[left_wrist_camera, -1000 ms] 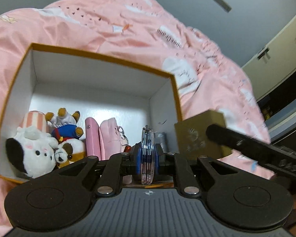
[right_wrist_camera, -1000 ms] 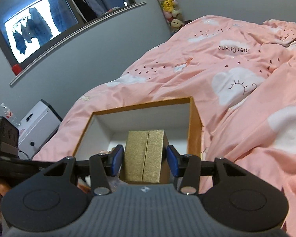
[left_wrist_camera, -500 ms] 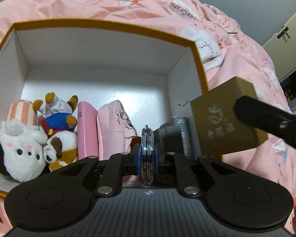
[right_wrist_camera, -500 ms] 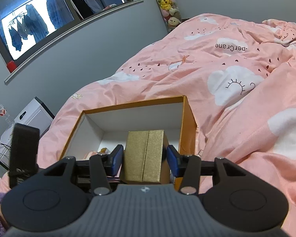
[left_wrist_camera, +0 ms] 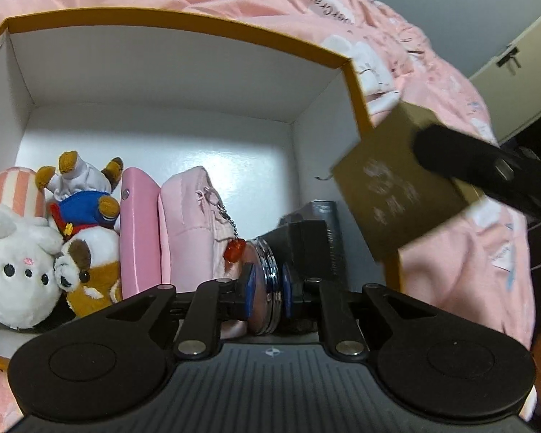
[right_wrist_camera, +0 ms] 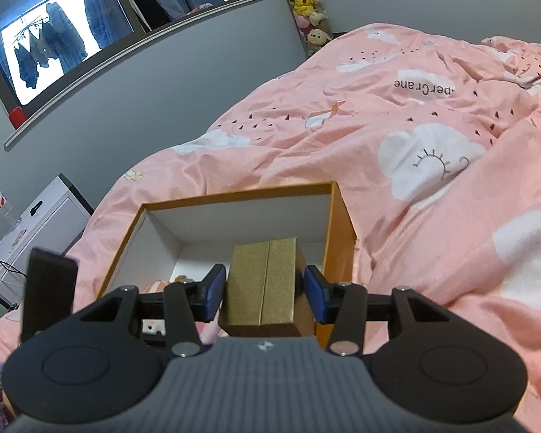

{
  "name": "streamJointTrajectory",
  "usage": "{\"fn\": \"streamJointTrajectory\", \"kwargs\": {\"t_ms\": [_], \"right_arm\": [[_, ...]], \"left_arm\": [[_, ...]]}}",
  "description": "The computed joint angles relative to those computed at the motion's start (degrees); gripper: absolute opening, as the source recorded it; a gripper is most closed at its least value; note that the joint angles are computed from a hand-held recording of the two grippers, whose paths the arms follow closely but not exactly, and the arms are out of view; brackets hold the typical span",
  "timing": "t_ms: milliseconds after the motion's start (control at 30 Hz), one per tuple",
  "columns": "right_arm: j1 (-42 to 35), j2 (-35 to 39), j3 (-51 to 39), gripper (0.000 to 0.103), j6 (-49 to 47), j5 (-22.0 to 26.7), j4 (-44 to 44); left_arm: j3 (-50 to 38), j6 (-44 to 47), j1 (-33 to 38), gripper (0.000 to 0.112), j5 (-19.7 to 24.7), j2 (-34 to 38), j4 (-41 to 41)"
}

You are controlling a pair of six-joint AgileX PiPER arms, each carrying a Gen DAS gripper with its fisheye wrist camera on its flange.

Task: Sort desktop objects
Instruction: 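Carry the round tin and gold box over the box with both grippers, then lower the tin and gold box into the box and open both grippers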

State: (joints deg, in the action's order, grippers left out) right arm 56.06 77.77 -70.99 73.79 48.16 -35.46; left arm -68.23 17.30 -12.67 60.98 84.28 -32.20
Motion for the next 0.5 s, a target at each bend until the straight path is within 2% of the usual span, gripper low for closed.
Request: {"fn": "streamJointTrajectory", "kwargs": {"t_ms": [67,167,300,500], "right_arm": [[-1.36,1.36,-1.49,0.049,-2.60,-1.06,1.38],[-3.56,4.49,-4.49,0.049,-7.71,-2.82,4.55],[-4.97,10.59,-9.64,0.049,-12.68,-1.90,6.72],[-5.33,18.53,-15.23,0.049,-13.86,0.81,5.61]], "left_arm": [[0.97,3.02,1.79,0.017,1.14,-0.75,-2.43],[2.10,3.74,2.47,0.017,0.79,-2.14,-1.92],[2.36,7.32,5.70,0.017,2.19,-4.41,-5.08],[3.13,4.12,6.28,0.017,-4.13,-8.57,1.05]]}}
